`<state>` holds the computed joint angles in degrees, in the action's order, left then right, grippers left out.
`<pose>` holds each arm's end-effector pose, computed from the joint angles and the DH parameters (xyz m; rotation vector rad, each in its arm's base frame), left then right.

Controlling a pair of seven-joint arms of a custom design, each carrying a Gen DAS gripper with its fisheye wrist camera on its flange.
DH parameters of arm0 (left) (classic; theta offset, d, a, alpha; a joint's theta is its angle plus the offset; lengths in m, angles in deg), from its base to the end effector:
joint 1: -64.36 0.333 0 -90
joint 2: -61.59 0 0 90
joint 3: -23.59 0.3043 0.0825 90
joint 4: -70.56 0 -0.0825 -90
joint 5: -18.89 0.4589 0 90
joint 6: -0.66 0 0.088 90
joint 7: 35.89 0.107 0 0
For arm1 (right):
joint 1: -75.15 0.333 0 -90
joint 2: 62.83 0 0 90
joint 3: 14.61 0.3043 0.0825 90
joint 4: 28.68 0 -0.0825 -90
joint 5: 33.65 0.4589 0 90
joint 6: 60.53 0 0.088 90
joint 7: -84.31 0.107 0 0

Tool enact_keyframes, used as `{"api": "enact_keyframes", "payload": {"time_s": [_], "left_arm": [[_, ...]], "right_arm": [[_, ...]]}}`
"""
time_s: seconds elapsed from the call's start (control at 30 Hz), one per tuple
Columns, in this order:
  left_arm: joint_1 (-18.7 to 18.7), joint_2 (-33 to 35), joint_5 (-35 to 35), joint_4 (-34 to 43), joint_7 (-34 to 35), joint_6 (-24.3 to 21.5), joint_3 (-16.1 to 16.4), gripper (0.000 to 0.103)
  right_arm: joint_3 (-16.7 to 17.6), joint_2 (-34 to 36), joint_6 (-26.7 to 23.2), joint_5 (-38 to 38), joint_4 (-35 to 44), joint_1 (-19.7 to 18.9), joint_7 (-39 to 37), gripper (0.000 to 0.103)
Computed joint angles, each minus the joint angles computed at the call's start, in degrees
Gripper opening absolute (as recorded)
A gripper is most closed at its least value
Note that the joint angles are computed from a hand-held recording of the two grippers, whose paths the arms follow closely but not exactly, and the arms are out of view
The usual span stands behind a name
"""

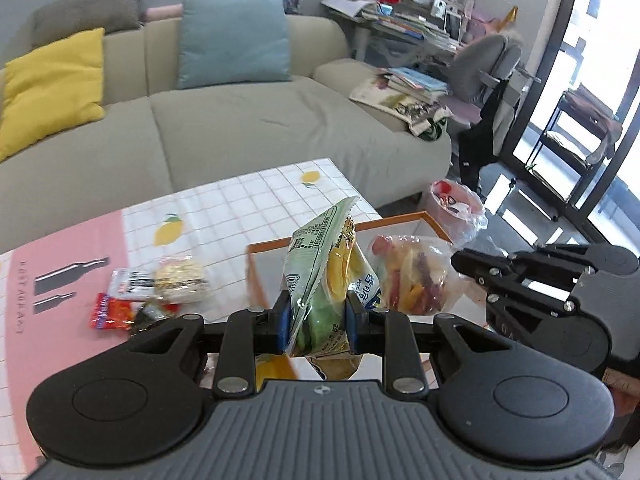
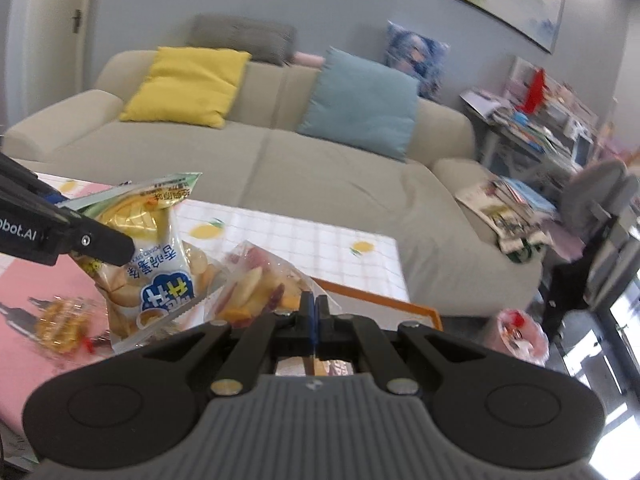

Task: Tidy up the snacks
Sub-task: 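Carry both bags over the orange box and open both tools to drop them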

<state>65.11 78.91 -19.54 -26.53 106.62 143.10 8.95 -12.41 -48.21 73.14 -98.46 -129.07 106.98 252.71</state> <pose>0.7305 -0.1611 0.4368 -1.1895 2.5159 -1.0819 0.6136 0.3940 0.4228 -1.6628 1.8061 -1.1150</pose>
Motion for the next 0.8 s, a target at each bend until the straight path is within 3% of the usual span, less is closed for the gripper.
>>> {"api": "enact_keyframes", "payload": {"time_s": [0.23,0.8], "left_arm": [[-2.29,6.42,4.79,4.76,-0.88,0.83,-1.03,0.029],[-6.45,18.11,27.58,16.92,-12.51,-9.89,2.13,0.03]], "right_arm": [[-0.9,1.35,1.07,6.14,-1.13,-2.38,-0.47,0.0],[-3.39,11.81,8.4,23.19,4.52,-3.18,-13.5,0.0]]}}
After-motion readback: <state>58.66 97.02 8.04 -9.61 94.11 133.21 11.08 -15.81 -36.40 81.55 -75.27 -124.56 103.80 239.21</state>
